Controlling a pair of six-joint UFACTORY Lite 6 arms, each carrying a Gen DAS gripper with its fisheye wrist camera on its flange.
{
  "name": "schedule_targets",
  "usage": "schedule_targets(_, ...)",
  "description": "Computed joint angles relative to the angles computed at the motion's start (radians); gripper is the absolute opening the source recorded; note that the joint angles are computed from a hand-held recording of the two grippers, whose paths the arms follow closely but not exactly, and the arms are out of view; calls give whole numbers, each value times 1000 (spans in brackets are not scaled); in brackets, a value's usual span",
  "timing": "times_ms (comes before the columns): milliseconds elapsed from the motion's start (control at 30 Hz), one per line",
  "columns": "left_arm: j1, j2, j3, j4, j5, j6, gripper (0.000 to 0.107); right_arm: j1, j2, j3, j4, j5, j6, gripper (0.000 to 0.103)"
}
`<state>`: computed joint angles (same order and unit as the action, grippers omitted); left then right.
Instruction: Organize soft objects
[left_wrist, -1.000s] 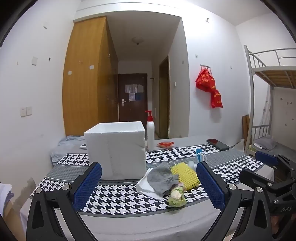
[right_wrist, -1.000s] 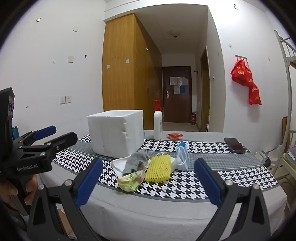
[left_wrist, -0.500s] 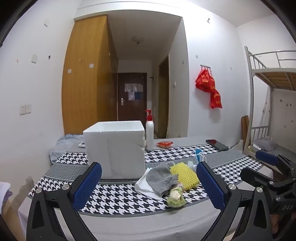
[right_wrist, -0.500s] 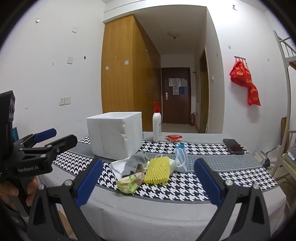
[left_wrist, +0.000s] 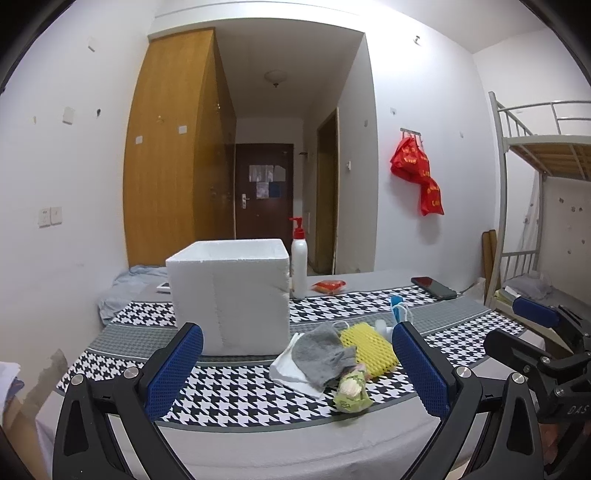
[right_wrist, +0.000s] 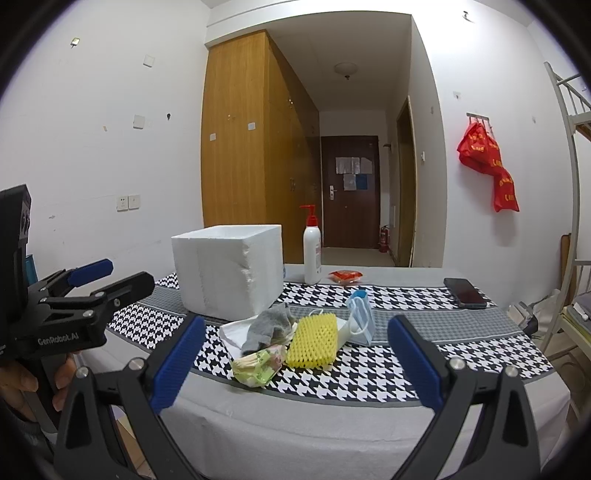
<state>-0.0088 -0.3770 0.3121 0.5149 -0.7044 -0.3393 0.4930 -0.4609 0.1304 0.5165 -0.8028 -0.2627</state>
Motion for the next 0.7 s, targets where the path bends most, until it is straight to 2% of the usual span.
schedule_targets(700, 16, 33, 14, -6, -15, 6, 102, -27, 6, 1, -36, 4, 24, 100)
